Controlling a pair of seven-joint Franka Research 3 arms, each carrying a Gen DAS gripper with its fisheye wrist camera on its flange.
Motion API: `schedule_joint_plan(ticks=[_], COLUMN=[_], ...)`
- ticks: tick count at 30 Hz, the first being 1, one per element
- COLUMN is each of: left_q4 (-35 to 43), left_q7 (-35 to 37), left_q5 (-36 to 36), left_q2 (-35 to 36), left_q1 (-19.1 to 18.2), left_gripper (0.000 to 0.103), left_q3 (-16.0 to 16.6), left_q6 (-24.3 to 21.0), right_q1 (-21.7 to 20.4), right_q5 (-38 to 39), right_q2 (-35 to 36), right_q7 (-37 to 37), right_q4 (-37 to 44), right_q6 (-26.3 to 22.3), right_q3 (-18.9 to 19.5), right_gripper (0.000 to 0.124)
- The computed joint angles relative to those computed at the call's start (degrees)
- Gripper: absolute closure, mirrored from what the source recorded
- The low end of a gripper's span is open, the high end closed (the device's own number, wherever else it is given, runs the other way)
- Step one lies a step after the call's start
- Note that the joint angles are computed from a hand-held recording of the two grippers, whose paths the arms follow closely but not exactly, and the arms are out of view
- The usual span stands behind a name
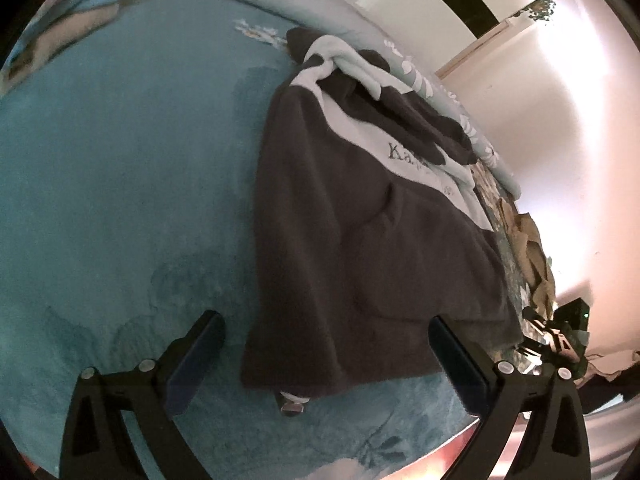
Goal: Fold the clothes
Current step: 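Move both grippers to the jacket hem, then grasp the jacket hem with both grippers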
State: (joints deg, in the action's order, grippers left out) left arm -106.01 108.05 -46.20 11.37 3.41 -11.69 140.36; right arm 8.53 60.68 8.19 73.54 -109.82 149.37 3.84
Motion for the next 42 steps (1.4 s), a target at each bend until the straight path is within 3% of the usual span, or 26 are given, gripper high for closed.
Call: schedule_joint_plan(ticks=[3,6,15,19,22,26,34,37,38,40,42], left_q4=[-0.15,-0.52,-1.23,-1.09,-1.81,-0.79,-0.10,-0.67,-0.97,-1.37,-1.66], left_q7=[1.40,2.34,3.08,7.58,9.24,9.07,9.07,9.62,9.33,8.57,7.53], left_q5=[-2.62,-6.80,-9.26,-15.07,-17.10,-17.90,-18.40,-19.14,-19.11,-19.01,-18.85], left_q2=[-0.01,-0.01,-0.39,-0.51,-1.04,-0.24,0.32,-0.09,-0.26,-0.40,-0.39], left_q1=[0.80,1.53,0.79,2.09,2.00,1.74,1.97,2.19,2.19,2.16,2.28], left_gripper=[0.000,0.000,0.001,0.001,0.003,0.003,0.003,0.010,0.016,0.027,0.040], left_q3=[-0.10,-0.07,-0.16,-0.25,0.37,0.98,0.72,0.90,1.05,1.32,1.58], left_q6=[-1.10,-1.54,0.94,-3.56,-4.49,-5.43,-5.28,-5.44,-5.21,-4.74,-4.52], right_q1=[-0.81,-1.48,-1.61,-2.30,-2.50,-1.99,-2.46,-3.09,-3.04,-2.77,-2.69], right_q5=[3.01,7.21,3.00,5.41,8.87,13.55,20.46,24.01,24.06,22.75,22.02], right_q2=[-0.36,-0.11,3.41,1.99,0.23,-1.39,3.12,3.42,3.29,2.76,2.39], right_q7=[-1.83,-4.38,-2.12,-4.52,-6.41,-8.98,-9.62,-12.01,-11.84,-9.99,-8.67], right_q4=[-0.74,-0.79,3.97,2.34,-0.01,-2.39,2.89,3.14,2.91,1.85,0.93], right_q6=[-1.09,-1.88,-3.76,-7.15,-10.28,-9.91,-9.03,-8.94,-8.55,-7.36,-6.82], right_q3=[-0.16,-0.25,0.16,0.72,0.53,-0.23,-0.09,0.50,0.48,0.27,0.09], right_gripper=[0.067,0.068,0.064,0.065,0.065,0.065,0.065,0.072,0.076,0.097,0.100])
